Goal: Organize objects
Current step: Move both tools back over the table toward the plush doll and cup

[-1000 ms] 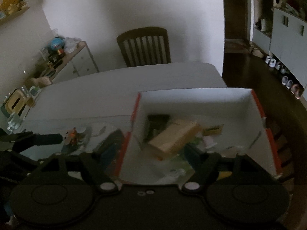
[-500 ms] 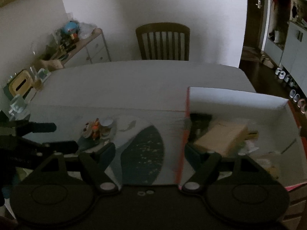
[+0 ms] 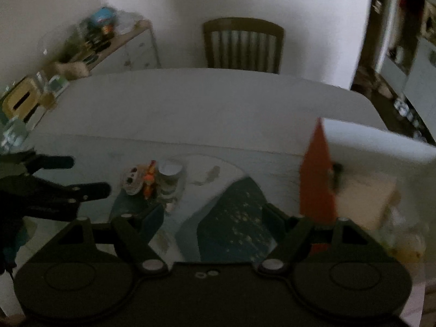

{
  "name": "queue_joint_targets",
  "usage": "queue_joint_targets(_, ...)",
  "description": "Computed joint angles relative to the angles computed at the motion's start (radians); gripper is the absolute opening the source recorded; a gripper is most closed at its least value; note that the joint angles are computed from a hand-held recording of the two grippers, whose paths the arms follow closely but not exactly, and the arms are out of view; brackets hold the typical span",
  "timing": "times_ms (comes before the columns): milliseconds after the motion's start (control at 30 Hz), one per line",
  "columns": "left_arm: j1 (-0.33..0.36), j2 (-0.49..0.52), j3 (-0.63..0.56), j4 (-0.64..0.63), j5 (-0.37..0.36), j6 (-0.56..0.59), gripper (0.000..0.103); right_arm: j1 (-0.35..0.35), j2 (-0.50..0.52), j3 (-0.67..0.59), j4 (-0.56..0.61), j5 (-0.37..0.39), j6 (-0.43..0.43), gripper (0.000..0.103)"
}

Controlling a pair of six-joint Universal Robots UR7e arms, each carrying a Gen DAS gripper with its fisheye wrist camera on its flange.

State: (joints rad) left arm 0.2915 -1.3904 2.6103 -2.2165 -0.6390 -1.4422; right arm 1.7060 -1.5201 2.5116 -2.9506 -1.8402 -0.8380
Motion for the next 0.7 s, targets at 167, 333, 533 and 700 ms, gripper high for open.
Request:
queue_joint_targets(167, 0.073, 0.032, 0.019, -0.116, 0.015, 0.120, 0.103, 0.034, 0.122, -0.007, -0.105, -0.031, -0.025, 0.079)
queue_joint_targets(333, 0.148, 0.083, 0.026, -0.267, 0.017, 0.239, 0.103, 0.051, 0.236, -0.041, -0.164, -0.070, -0.010, 0.079)
queue_joint_targets(533, 0.202, 0.134, 0.024, -0.386, 0.010, 0.325, 0.103, 0.060, 0.322, -0.082, -0.178, -0.098, -0.007, 0.079)
queue_joint_targets(700, 0.235, 0.170, 0.019, -0.470, -0.004, 0.391, 0.103, 0.064, 0.381, -0.118, -0.153, -0.111, 0.015, 0.079)
